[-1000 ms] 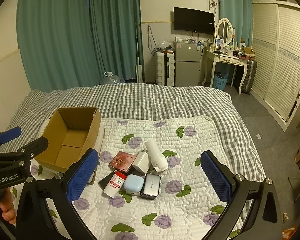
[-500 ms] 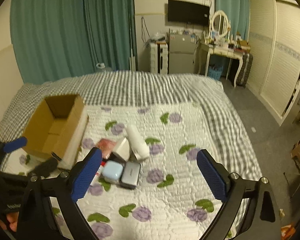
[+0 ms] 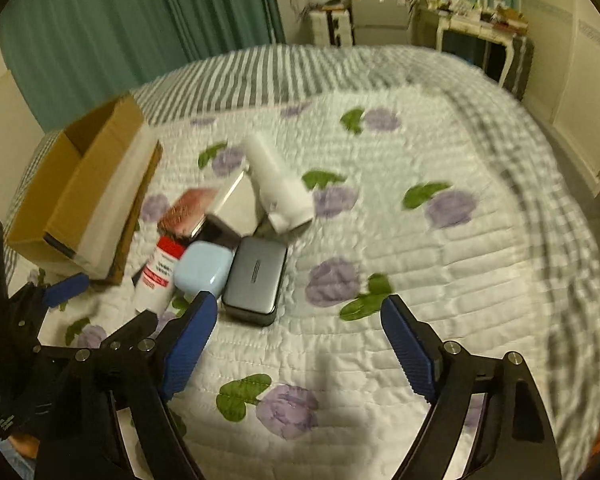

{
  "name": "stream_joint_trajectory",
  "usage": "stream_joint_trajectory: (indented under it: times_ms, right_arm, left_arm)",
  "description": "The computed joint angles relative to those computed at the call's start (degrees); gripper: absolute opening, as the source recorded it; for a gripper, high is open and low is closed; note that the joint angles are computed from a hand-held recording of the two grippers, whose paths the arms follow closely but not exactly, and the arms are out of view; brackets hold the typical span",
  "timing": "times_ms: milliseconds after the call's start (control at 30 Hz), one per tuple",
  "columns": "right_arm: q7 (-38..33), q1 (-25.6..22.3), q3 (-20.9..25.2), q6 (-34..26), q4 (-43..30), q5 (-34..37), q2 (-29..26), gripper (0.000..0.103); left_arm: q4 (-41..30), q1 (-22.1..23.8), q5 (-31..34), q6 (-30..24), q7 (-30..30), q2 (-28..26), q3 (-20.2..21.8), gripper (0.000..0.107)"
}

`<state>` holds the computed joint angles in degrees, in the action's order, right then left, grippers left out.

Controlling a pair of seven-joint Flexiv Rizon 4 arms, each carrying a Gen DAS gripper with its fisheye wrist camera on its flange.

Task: Organize rigid objects
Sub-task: 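Grasp the red-capped pill bottle with left tool while right tool grasps the grey UGREEN charger, then carry both items to the cardboard box and open both tools to drop them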

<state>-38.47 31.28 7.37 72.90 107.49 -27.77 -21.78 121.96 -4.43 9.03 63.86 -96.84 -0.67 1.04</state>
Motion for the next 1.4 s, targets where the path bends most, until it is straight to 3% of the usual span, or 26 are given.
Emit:
stream_joint_trajectory:
  times_ms: [133, 267, 467, 667, 767, 867, 1067, 1400]
  right_arm:
    - [-4.3, -1.5, 2.9, -0.6, -2.9, 4.2, -3.1, 0.077]
    - [-8.8, -2.0, 4.8, -2.4, -6.2, 8.2, -6.0, 0.069]
    - [-12.1, -1.6, 4.9, -2.5, -9.1, 11.9, -8.7, 0.063]
    - [-13.1, 0.2, 3.3, -5.2, -11.6, 11.3, -9.8, 0.053]
    - [-12.2, 1.2, 2.1, -6.1, -13.4, 10.4, -11.0, 0.052]
    - [-12.2, 0.9, 2.4, -7.1, -14.8, 11.0, -11.9, 0.047]
    - [-10.5, 1.2, 2.1, -4.2, -10.2, 10.7, -8.2, 0.045]
    - [-5.5, 2.0, 0.2, -5.7, -4.9, 4.3, -0.6, 0.044]
  left_arm:
    - [-0.8, 0.2, 0.4, 0.4, -0.3, -1.8, 0.1, 0.093]
    - [-1.6, 0.2, -1.4, -1.3, 0.8, -3.4, 0.2, 0.051]
    - [-2.3, -0.5, -1.3, -0.2, 2.3, -4.1, 0.2, 0.051]
    - [-3.9, -0.9, -0.8, 0.9, 2.3, -5.9, 0.6, 0.051]
    - [-4.8, -1.3, 0.3, 0.2, 1.3, -6.3, 1.0, 0.037]
    - [-4.0, -0.8, -2.9, 0.3, 3.8, -5.9, 0.5, 0.037]
    - [-2.7, -0.8, -6.3, -0.6, 5.7, -4.3, 0.3, 0.036]
    - [-0.9, -0.9, -9.7, -2.2, 6.8, 2.4, -0.2, 0.036]
